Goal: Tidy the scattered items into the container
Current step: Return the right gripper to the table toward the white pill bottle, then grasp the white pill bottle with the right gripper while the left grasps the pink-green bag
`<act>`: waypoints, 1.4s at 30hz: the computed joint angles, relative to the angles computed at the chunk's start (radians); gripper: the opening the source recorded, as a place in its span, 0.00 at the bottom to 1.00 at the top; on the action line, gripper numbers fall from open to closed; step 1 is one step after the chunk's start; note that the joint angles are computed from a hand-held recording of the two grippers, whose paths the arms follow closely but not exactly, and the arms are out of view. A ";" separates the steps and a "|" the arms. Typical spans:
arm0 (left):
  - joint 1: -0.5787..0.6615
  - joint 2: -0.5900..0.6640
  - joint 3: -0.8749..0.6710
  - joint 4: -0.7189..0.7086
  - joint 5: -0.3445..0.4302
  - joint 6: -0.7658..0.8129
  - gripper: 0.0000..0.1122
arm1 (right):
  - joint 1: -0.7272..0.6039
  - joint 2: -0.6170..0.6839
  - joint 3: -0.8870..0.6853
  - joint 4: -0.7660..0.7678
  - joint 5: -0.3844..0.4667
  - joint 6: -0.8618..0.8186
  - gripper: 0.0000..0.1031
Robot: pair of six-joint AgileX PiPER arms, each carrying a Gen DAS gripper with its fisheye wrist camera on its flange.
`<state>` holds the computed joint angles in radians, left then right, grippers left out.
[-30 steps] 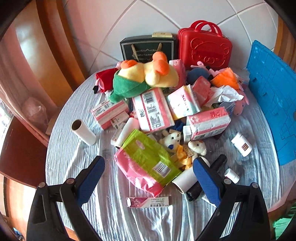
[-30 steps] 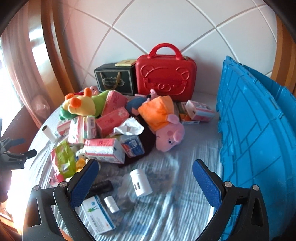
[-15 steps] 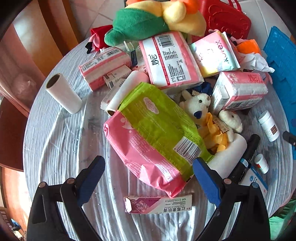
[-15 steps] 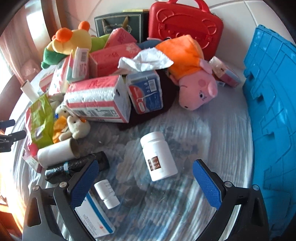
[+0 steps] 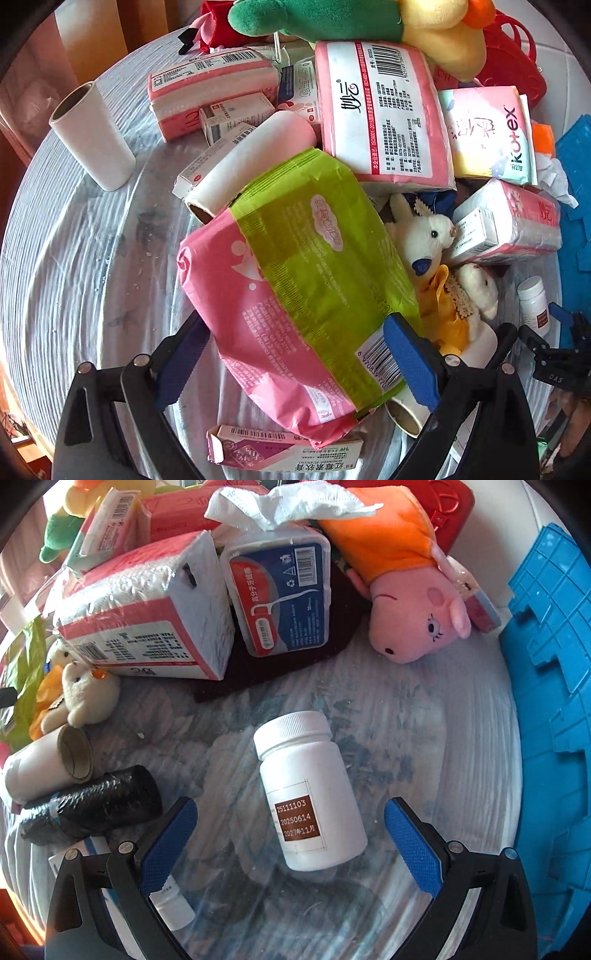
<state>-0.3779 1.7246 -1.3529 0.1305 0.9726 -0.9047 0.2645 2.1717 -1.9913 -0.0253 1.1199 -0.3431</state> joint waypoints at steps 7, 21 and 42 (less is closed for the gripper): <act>-0.003 0.008 -0.017 -0.002 0.005 0.019 0.77 | -0.009 0.057 -0.065 0.006 0.046 0.013 0.97; -0.008 -0.050 -0.013 0.026 0.053 0.022 0.37 | -0.018 0.000 0.022 0.063 0.053 -0.028 0.49; 0.081 0.043 -0.054 -0.177 -0.019 0.001 0.85 | -0.049 -0.048 0.101 0.072 0.037 -0.063 0.49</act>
